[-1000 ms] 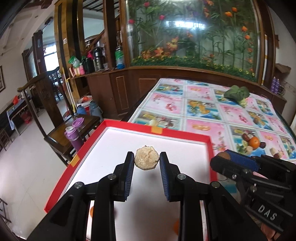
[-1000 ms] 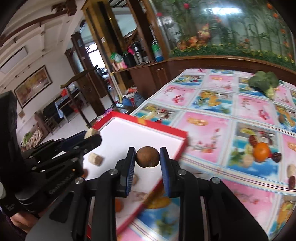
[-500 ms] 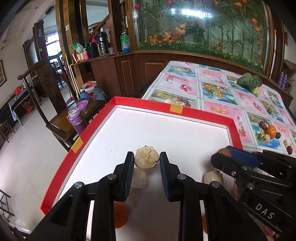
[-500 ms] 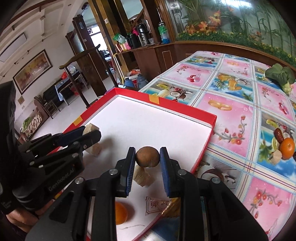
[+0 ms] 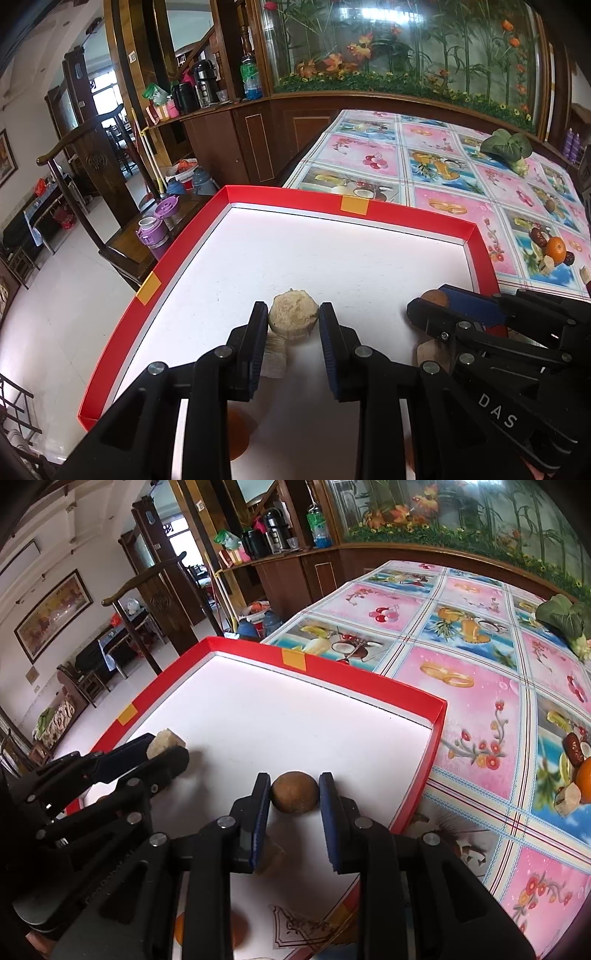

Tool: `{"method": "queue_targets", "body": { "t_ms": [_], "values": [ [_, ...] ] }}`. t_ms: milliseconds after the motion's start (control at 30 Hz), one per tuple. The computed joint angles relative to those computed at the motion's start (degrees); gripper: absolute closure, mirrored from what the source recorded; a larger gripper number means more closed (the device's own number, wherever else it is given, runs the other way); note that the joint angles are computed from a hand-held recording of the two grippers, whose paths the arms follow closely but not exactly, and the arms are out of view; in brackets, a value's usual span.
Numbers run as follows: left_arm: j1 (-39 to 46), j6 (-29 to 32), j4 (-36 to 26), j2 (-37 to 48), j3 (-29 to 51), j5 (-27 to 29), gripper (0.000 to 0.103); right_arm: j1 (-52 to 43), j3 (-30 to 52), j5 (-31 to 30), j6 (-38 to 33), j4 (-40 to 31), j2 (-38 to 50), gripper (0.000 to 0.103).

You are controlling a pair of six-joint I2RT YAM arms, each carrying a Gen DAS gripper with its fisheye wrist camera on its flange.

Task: Organize fruits
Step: 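Carry the brown fruit and beige bun into the tray and open both tools, then move both open tools back over the remaining items on the tablecloth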

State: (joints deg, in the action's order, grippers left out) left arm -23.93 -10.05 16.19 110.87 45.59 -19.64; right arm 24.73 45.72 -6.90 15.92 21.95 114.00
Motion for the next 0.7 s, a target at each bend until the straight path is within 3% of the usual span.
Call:
{"method": "queue_targets", "body": {
  "t_ms": [100,267,433,700],
  "values": [
    [-0.1,-0.1,-0.7,0.1,0.4,-0.5,0.075,0.0,-0.1,0.1,-0.1,-0.1,-0.1,0.074],
    [-0.5,-1.3,-2.6,-0.4,0.8,-1.3,0.059,-1.5,-0.9,-2.7,0.0,0.4,-0.9,0.072],
    [-1.1,-1.9,-3.5,-1.5,0.9,-2.6,0.057,-4.0,-5.0,-5.2,0.7,4.6,-4.4,0.060],
    [-5.3,-2.9,-6.8,-2.8,2.8,-5.8,0.055,-13.4,-12.1,-8.8,0.7,9.6,-9.6,0.059]
  ]
}}
